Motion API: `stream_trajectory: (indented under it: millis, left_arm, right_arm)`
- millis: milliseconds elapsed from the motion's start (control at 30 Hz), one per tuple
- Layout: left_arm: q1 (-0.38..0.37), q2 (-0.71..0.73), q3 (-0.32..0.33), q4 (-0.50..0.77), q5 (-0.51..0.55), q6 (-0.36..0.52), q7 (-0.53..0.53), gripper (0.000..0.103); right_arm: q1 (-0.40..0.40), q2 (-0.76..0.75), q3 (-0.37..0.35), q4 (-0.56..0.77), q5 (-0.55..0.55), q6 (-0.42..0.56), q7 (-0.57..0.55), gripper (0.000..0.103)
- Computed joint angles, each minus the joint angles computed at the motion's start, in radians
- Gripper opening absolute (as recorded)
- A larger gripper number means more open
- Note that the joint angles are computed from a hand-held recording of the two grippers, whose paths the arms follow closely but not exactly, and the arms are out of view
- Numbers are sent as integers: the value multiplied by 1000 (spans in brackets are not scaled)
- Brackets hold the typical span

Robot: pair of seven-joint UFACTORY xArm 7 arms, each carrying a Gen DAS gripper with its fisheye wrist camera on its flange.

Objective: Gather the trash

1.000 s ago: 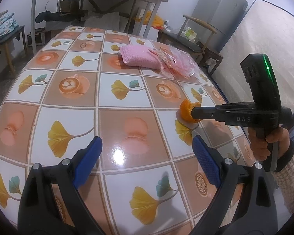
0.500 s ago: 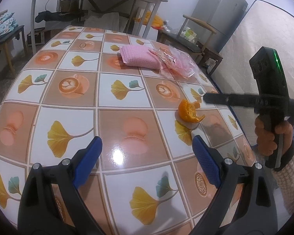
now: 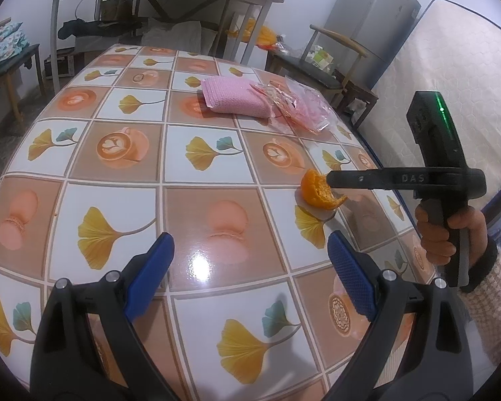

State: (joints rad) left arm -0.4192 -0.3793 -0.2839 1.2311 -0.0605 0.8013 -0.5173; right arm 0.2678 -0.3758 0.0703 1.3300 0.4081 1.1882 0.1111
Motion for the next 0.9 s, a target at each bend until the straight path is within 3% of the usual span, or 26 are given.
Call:
stream_trajectory:
  millis: [167, 500, 900]
  left_arm:
    - [-2, 0, 1, 0, -2, 2, -1, 89]
    - [-2, -3, 2, -5, -4, 0, -1, 89]
    - [-3, -8, 6, -11, -12, -5, 2, 89]
  right_arm:
    - [4, 14, 27, 5, -52, 5, 0, 37]
    - [23, 22, 71, 15, -161, -9, -17, 18]
    - [30, 17, 97, 26, -253, -8, 1, 7]
